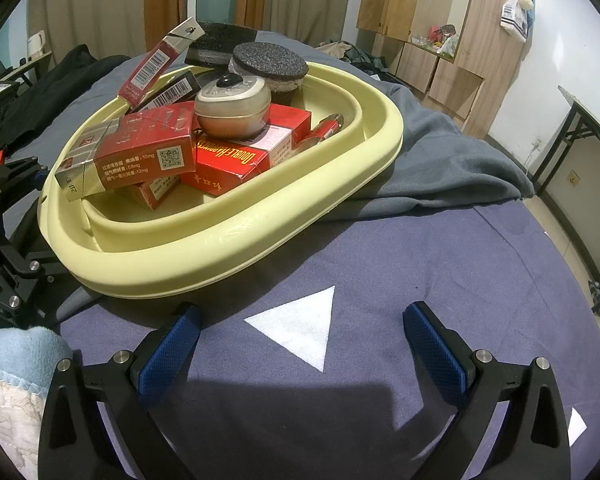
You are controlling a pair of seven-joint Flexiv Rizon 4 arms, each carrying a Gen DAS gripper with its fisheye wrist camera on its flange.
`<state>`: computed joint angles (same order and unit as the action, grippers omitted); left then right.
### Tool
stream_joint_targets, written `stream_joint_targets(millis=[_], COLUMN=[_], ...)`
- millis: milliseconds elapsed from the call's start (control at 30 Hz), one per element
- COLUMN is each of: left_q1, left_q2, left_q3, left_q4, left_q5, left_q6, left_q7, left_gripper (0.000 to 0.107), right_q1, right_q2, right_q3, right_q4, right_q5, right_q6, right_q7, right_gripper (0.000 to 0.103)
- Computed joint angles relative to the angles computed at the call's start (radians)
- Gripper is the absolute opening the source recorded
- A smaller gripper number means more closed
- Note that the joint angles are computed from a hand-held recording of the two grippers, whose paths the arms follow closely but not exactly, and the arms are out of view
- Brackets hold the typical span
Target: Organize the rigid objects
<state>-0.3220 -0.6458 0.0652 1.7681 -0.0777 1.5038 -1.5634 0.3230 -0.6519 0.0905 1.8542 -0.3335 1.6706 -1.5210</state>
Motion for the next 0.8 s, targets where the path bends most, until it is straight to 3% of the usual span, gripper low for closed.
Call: stream_joint_targets(millis=[133, 333, 433, 567, 667, 800], left_q1=[0.002, 0.006, 0.008, 0.004, 0.005, 0.004], left_q2=[0.005, -0.004, 0.002, 0.003, 0.005, 0.003], left_q3=[0.0, -0.007, -0.008, -0.005, -0.007, -0.005], left_q4=[0.005, -0.009, 0.003, 0.01, 0.011, 0.007], left_q5=[0.002, 0.0, 0.001, 0.001, -0.001, -0.003], left_q6=[-0.002, -0.007, 0.002, 0.011, 0.008, 0.004], left_q7=[0.0, 0.003, 0.002, -0.002, 0.001, 0.002], left_gripper=[0.103, 0.103, 0.103, 0.103, 0.103, 0.103], right_q1=[-0.024, 0.021, -0.057, 0.042, -0.042, 0.012], right_q2=[0.009, 0.009, 0.002, 0.016, 0.003, 0.012], right_q3=[0.027, -0.022, 0.066, -0.05, 0.047, -0.014], right_q4=[0.01, 0.012, -0.003, 0.027, 0.0, 0.017], right_q5=[0.002, 0.004, 0.009, 0.008, 0.004, 0.007], right_q6=[-0.003, 0.008, -0.019, 0.022, -0.013, 0.009], right_q7=[-0.007, 0.006, -0.017, 0.006, -0.011, 0.001], right_gripper=[0.103, 0.103, 0.103, 0.103, 0.103, 0.103])
